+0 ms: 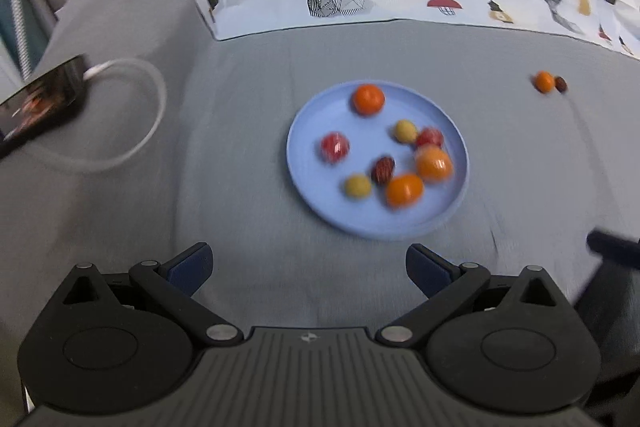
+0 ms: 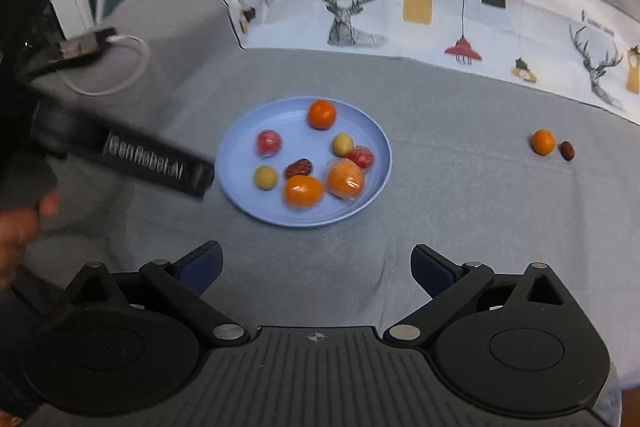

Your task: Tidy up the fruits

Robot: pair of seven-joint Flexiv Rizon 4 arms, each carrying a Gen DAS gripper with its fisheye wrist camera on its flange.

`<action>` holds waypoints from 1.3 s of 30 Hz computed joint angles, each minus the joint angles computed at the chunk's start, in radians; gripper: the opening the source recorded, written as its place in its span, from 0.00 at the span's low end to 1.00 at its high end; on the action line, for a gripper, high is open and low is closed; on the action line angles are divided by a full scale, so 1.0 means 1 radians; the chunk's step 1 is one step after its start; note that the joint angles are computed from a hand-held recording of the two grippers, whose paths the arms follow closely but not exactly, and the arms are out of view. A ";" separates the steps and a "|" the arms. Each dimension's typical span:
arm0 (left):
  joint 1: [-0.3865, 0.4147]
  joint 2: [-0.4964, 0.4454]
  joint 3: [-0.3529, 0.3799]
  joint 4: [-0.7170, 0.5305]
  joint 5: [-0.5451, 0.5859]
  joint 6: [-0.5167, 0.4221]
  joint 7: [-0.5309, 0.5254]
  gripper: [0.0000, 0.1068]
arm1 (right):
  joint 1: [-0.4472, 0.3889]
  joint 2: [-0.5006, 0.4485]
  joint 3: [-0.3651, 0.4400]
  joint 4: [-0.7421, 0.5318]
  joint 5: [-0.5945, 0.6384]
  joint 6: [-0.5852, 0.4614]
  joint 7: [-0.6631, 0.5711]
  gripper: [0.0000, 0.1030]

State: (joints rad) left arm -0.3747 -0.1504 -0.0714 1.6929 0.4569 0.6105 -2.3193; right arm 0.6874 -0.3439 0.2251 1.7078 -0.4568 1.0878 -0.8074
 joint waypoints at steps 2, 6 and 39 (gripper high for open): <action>-0.018 0.042 -0.007 0.033 0.007 -0.019 -0.017 0.96 | 0.022 0.050 -0.019 0.056 -0.060 0.021 0.060 0.99; -0.041 0.119 -0.041 0.082 0.055 -0.058 -0.100 0.96 | 0.025 0.127 -0.024 0.141 -0.174 0.054 0.172 0.99; -0.061 0.199 -0.157 0.085 0.161 -0.179 -0.219 0.96 | -0.089 0.270 0.049 0.281 -0.503 0.142 0.452 0.99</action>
State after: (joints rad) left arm -0.4352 0.0491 -0.2280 1.7776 0.6177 0.4317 -2.5386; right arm 0.5980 -0.0737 0.2739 1.9889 -0.9599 1.2302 -0.3552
